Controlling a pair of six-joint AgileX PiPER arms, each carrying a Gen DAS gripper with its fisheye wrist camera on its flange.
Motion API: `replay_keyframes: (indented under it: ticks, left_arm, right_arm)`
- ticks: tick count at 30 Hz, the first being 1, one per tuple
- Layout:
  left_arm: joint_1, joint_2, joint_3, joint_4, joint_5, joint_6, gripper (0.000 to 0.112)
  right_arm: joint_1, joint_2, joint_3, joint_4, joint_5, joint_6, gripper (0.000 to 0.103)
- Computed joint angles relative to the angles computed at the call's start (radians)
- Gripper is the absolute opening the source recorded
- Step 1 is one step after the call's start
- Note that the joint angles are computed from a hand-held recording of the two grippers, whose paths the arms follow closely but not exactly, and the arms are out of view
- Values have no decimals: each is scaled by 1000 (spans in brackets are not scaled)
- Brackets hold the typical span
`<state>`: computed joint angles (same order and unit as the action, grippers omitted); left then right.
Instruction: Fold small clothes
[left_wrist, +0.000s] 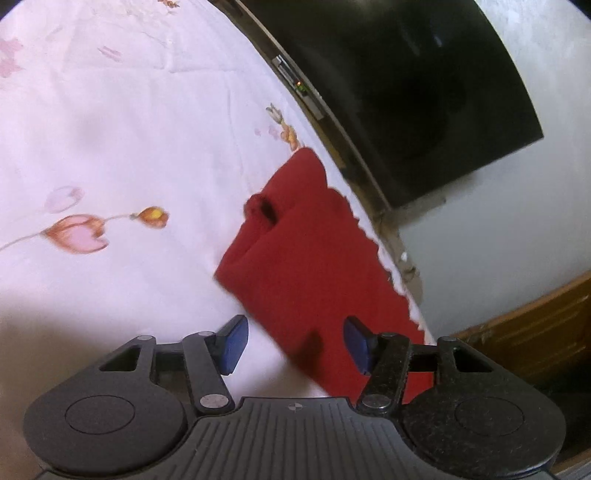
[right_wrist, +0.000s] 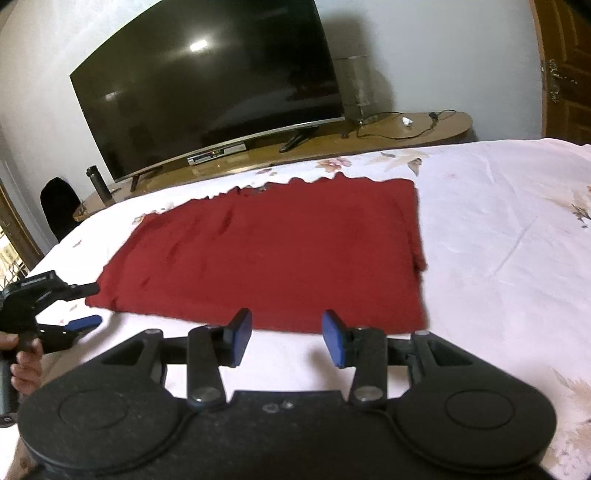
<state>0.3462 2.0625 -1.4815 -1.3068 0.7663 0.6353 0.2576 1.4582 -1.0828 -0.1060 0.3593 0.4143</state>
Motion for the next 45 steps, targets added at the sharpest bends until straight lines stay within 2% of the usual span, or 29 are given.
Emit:
replay_keyframes:
  ticks: [3, 5, 8, 11, 13, 15, 16, 18, 19, 20, 23, 25, 26, 30, 33, 37, 40, 43, 45]
  left_arm:
    - [-7, 21, 8, -101, -15, 79, 58]
    - [-10, 33, 7, -148, -23, 125, 57]
    - [-15, 57, -14, -188, -31, 122, 54]
    - [-9, 98, -69, -178, -20, 72, 41]
    - [-7, 118, -91, -147, -34, 20, 20]
    - [6, 134, -89, -180, -13, 40, 18]
    - [8, 134, -89, -179, -6, 44, 18]
    - [14, 122, -62, -212, -5, 83, 13]
    - [15, 107, -35, -242, -13, 119, 9]
    - [21, 87, 5, -286, -17, 177, 8]
    - [26, 45, 74, -341, -24, 293, 8]
    - [24, 52, 66, -291, -40, 265, 8]
    - [25, 72, 39, -280, -34, 241, 9]
    - [17, 106, -71, -134, -33, 60, 10]
    - [-2, 106, -118, -43, -63, -41, 9]
    - [-46, -2, -78, -136, -130, 132, 8]
    - [-141, -64, -165, -38, -138, 201, 8]
    - [-264, -51, -322, 126, -77, 162, 8]
    - [-351, -19, -412, 243, -53, 111, 8]
  right_arm:
    - [21, 75, -87, -57, 17, 69, 40]
    - [30, 139, -160, -41, 29, 60, 40]
    - [55, 235, -285, -61, 70, 62, 40]
    - [78, 320, -406, -83, 116, 69, 40]
    - [86, 374, -483, -78, 142, 56, 40]
    - [99, 428, -561, -101, 173, 57, 39]
    - [104, 455, -601, -110, 194, 54, 37]
    - [108, 516, -691, -104, 239, 30, 25]
    - [108, 544, -733, -89, 259, 6, 13]
    - [110, 576, -780, -80, 285, -16, 9]
    - [125, 632, -843, -107, 306, -36, 7]
    - [124, 652, -844, -70, 287, -87, 7]
    - [124, 682, -870, -59, 313, -108, 6]
    - [124, 671, -795, -79, 227, -91, 5]
    - [102, 641, -723, -6, 155, -151, 5]
    - [47, 623, -680, 216, 112, -300, 1]
    - [21, 625, -672, 336, 98, -386, 1]
    - [-15, 598, -625, 498, 78, -477, 0]
    - [-72, 501, -478, 689, -25, -531, 18]
